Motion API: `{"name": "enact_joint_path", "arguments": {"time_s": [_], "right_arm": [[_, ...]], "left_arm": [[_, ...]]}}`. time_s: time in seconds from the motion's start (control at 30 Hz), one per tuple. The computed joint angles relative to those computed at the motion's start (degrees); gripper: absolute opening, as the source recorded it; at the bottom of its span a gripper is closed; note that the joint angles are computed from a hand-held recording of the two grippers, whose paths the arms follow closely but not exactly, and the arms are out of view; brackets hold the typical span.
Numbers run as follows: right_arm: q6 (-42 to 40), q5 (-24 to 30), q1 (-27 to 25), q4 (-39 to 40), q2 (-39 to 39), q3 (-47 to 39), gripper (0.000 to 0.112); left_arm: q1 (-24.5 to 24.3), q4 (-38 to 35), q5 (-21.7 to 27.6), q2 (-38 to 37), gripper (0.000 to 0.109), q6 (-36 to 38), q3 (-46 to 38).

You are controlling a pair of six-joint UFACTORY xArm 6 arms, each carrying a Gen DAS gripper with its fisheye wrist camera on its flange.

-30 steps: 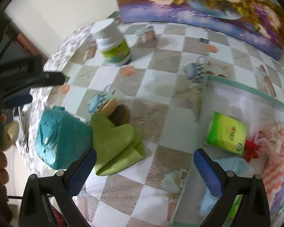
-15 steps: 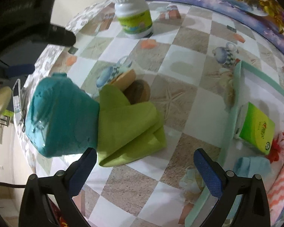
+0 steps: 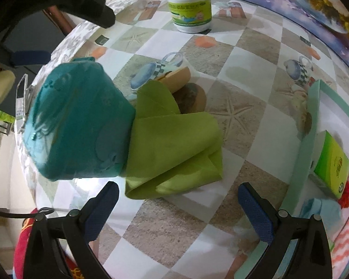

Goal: Organize soft objects
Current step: 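Lower the right tool over the lime-green cloth beside the teal box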

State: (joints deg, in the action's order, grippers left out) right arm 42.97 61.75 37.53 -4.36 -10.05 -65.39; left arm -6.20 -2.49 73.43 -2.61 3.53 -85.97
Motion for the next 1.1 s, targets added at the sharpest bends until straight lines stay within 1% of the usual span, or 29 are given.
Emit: {"name": "enact_joint_path", "arguments": {"time_s": [0.17, 0.27, 0.3, 0.43, 0.53, 0.7, 0.8, 0.93, 1.1], "right_arm": [[0.6, 0.7, 1.4, -4.3, 1.9, -1.7, 0.101], [1.8, 0.6, 1.5, -6.1, 3.2, -2.9, 0.094], [2.5, 0.5, 1.5, -6.8, 3.5, -3.2, 0.089], [5.1, -0.8, 0.1, -7.7, 1.4, -1.2, 0.073], [7.0, -2.4, -1.2, -7.6, -0.4, 0.7, 0.065], [8.9, -4.0, -3.5, -6.8, -4.1, 4.0, 0.057], [9.6, -5.2, -5.0, -6.2, -6.8, 6.8, 0.053], [10.2, -6.5, -6.4, -5.2, -8.6, 8.6, 0.042], [10.5, -7.4, -7.3, -3.8, -12.1, 11.4, 0.033]], "left_arm": [[-0.2, 0.0, -0.2, -0.2, 0.1, 0.4, 0.4], [-0.4, 0.1, -0.2, -0.2, 0.1, 0.5, 0.4], [-0.5, 0.2, -0.2, -0.2, 0.1, 0.4, 0.5], [-1.2, 0.5, -0.1, -0.2, 0.1, 0.6, 0.7], [-1.7, -0.2, 0.3, -0.2, 0.1, 1.5, 0.7], [-3.2, -0.8, 0.8, -0.2, 0.1, 2.0, 0.6], [-4.3, -0.7, 0.6, -0.6, 0.1, 2.1, 0.7], [-5.7, -1.0, 0.4, -1.0, 0.1, 2.4, 0.8], [-7.9, -1.3, 0.2, -1.4, 0.1, 3.6, 1.4]]}}
